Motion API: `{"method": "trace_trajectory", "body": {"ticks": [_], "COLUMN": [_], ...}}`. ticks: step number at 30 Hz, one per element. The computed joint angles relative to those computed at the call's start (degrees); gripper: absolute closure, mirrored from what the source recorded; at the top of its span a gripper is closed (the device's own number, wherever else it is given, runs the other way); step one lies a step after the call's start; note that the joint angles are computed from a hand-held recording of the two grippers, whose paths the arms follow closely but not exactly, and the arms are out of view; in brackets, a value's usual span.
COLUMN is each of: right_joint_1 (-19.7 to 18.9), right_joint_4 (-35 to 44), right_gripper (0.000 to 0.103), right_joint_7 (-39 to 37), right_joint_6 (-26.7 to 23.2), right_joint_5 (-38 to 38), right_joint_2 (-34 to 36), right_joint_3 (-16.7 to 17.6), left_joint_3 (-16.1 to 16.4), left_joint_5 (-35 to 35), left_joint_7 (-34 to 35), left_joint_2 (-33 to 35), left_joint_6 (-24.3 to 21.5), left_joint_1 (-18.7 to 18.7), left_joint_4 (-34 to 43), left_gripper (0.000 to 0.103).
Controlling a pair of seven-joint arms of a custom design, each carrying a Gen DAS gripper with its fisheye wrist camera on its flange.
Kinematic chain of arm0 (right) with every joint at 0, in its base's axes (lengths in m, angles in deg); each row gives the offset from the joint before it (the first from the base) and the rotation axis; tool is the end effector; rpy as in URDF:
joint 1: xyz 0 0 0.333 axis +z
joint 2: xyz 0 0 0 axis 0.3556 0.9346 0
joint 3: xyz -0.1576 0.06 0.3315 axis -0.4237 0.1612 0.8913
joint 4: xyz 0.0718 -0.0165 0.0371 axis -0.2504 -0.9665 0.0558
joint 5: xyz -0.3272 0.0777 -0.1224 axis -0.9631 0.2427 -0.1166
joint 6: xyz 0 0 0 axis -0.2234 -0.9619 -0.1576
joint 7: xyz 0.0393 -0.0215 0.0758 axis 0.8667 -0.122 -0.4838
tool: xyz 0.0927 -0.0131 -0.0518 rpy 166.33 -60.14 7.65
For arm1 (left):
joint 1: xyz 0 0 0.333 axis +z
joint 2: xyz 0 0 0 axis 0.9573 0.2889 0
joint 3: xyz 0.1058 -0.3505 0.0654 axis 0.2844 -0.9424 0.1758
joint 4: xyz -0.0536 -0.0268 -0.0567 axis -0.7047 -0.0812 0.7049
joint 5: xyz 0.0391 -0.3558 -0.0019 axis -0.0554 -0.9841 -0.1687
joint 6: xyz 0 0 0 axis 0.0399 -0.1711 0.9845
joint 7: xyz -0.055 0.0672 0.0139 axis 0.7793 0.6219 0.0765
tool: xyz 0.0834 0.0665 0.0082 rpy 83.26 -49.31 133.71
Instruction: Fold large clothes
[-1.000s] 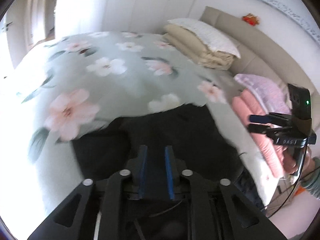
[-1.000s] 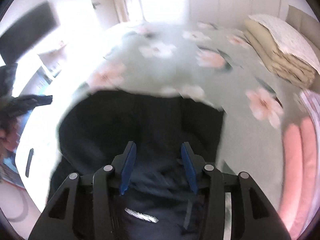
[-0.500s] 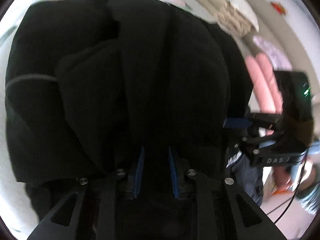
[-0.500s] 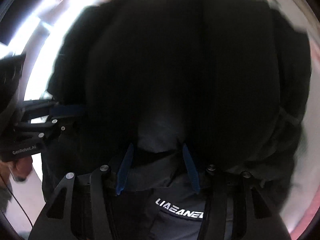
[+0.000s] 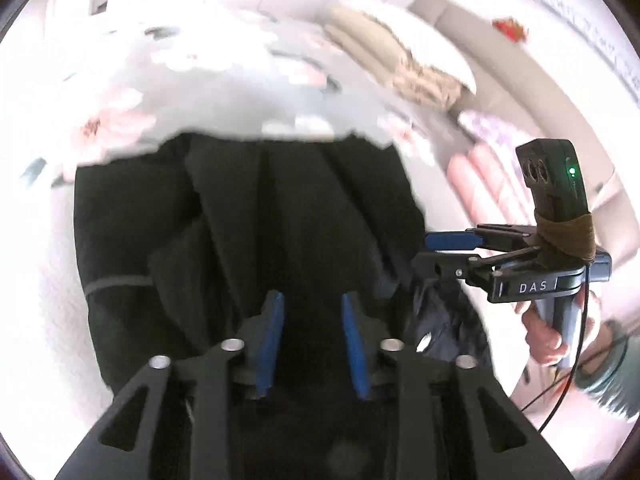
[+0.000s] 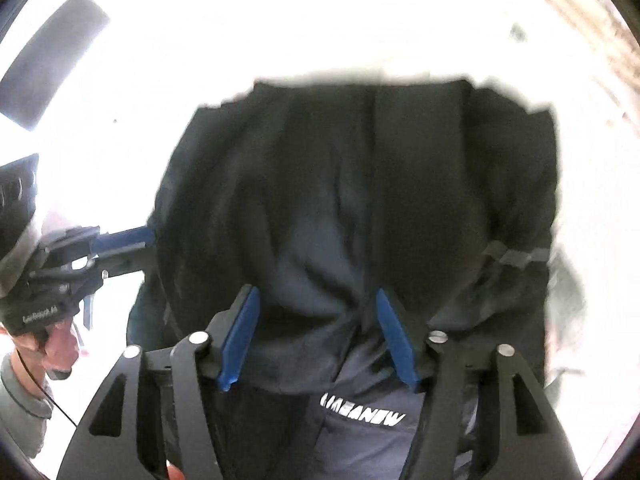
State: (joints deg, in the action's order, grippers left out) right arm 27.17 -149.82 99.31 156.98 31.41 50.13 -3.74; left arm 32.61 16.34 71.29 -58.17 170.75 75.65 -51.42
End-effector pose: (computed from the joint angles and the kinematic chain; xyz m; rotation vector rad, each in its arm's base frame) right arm 0.6860 0.1236 0.5723 -2.0710 1.7162 0.0278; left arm 0.6817 -0.1162 0.6067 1.6831 -2.3386 1.0271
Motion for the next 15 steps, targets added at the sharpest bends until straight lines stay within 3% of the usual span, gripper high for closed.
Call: {"method": "trace_trajectory", "body": {"ticks": [3,7,9,11,13,15], "right_joint_1": [0.0,4.6,6.0,5.8,5.5,4.7], "right_joint_4": [4.0,13.6,18.7,17.3,11.2,10.4], "right_gripper": [0.034,0.035,0.039,0.04,0.039,0.039], "right_joint_7": [1.4,8.9,10.1,8.9,7.7,7.2], "right_joint_6": [2.8,-0.6,-4.9,-4.3,1.5,1.9], "right_joint_5": [0.4,-10.6,-14.9,-16.9,-17.4,-16.5], "right_joint_2": [2.2,10.5,15.3,16.3,14.2,13.4], "right_joint_3": [-0.1,-3.4,-4.0,-3.9,-3.4,-2.6], "left_joint_3": [0.2,2.3,1.4,-0.1,-1.3,-1.7], "left_joint_5": [-0.1,7.4,7.4,5.3,2.2,0.5], "left_joint_7": [-2.0,-11.2,-12.1,-10.1,-9.7,-10.3], "left_joint_2": [2.0,6.9,7.6,7.3,7.6,7.9], "left_joint_6": [1.3,3.5,4.5,7.1,5.7,3.5], "left_joint_1": [-0.7,-4.2,-3.3,-1.4,0.6,1.7], "left_joint_4": [1.3,2.7,1.0,-1.6,-1.4,-0.3], "left_gripper": [0.061,0.061,0.068,0.076,0.078,0.079]}}
